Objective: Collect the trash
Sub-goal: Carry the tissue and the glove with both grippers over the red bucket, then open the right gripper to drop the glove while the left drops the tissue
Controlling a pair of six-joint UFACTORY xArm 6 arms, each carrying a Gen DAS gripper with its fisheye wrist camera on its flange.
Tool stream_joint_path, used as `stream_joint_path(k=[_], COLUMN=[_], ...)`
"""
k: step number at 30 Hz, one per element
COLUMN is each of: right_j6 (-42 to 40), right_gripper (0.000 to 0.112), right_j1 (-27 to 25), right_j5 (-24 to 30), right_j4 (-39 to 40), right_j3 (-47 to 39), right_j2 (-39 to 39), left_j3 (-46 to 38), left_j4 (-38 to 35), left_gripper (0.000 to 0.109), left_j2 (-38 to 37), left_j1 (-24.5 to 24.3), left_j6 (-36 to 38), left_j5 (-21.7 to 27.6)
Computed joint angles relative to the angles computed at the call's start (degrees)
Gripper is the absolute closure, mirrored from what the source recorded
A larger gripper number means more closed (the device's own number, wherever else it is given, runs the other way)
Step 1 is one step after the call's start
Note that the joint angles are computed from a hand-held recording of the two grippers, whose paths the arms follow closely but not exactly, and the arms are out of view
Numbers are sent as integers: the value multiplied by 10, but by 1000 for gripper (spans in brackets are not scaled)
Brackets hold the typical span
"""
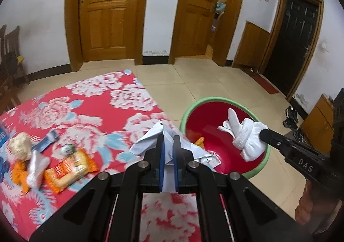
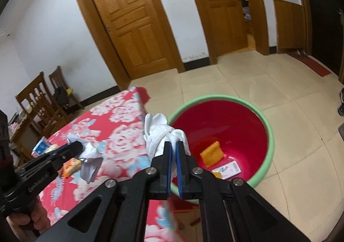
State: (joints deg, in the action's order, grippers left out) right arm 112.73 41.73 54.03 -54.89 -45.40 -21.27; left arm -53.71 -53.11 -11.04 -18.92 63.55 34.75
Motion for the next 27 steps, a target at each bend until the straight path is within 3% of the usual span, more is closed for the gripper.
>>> stream_joint_path(k=[14,18,27], right_j6=[5,15,34], right_gripper=[104,88,67], right_j1=[-53,-57,-48], right_j5=[-19,-25,-4], right_j4=[49,48,34], right_j3=[80,95,110], right_j2=[-37,-52,-78], left_j3=[-35,-42,-59], left_j4=[23,32,49], left_gripper=[104,104,104], left_j2=[72,83,109], left_j1=[-80,-95,-115], left_j6=[-13,-18,-31], left_j5=[-30,-33,-30])
